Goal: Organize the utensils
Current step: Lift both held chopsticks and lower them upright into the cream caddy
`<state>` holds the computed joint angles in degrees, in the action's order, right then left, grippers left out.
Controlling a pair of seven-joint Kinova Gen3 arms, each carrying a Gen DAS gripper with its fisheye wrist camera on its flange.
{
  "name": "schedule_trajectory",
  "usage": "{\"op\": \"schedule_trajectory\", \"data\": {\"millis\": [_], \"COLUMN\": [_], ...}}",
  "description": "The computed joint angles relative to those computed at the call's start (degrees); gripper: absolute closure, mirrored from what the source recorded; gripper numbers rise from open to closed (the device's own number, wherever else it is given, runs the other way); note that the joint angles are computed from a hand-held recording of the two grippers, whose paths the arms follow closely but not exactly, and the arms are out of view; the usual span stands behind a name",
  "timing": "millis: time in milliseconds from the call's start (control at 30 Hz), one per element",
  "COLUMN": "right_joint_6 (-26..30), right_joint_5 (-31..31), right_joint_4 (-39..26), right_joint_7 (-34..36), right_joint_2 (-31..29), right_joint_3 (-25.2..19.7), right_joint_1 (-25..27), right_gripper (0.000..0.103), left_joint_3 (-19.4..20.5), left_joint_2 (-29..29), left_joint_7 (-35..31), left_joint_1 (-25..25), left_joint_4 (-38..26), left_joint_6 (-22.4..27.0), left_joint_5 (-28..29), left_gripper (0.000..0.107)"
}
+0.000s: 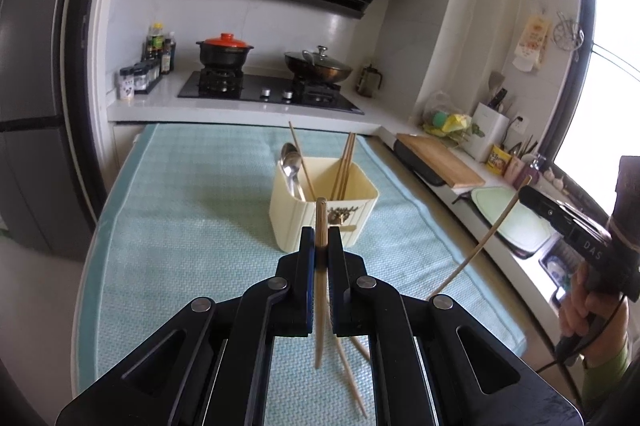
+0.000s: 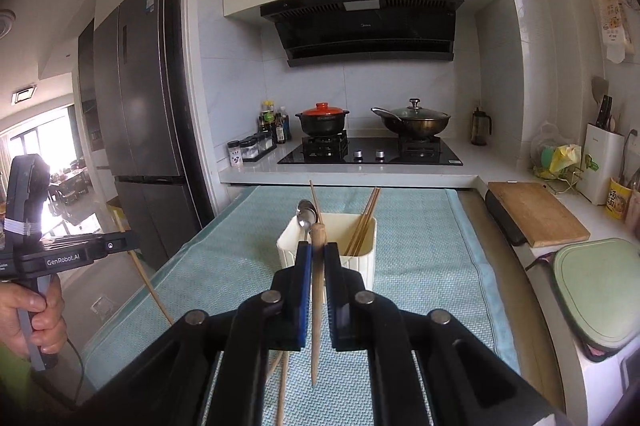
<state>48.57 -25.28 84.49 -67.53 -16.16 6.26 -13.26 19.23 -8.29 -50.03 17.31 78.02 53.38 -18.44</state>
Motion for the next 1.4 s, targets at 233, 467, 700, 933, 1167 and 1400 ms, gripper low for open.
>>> {"op": "schedule_trajectory", "data": {"millis": [233, 467, 700, 933, 1167, 1400], "right_joint_6": [-0.1, -0.1, -0.2, -3.6, -8.0, -8.0], "right_joint_5": [-0.3, 0.0, 0.1, 0.3, -0.7, -3.7], "right_joint_4": [-2.0, -5.2, -10.1, -16.7, -22.6, -26.2], "right_joint_7": [1.0, 1.3, 2.1, 1.8, -0.6, 1.1], "right_joint_2": [0.2, 1.4, 4.9, 9.7, 16.7, 24.9], "right_joint_3": [0.1, -0.3, -1.3, -3.6, -6.5, -10.4], "right_joint_1": [-0.6, -0.5, 0.0, 1.7, 4.0, 6.9], "right_gripper": [0.096, 0.096, 0.096, 0.096, 0.096, 0.096], "left_joint_3": [-0.1, -0.4, -2.5, -6.5, -11.6, -14.3], "left_joint_2": [1.1, 3.0, 6.9, 13.2, 22.1, 31.6], "left_joint_7": [-0.8, -2.1, -3.5, -4.6, -5.7, -10.8], "left_joint_1": [0.2, 1.5, 3.1, 6.6, 10.4, 10.1], "left_joint_4": [-2.3, -6.6, -13.0, -22.6, -32.6, -41.4], "left_joint_6": [0.2, 1.2, 1.1, -0.3, -1.4, 3.1], "left_joint_5": [-0.8, -3.2, -4.8, -7.2, -8.3, -1.0], "left_gripper": [0.104, 0.104, 0.104, 0.104, 0.104, 0.104]}}
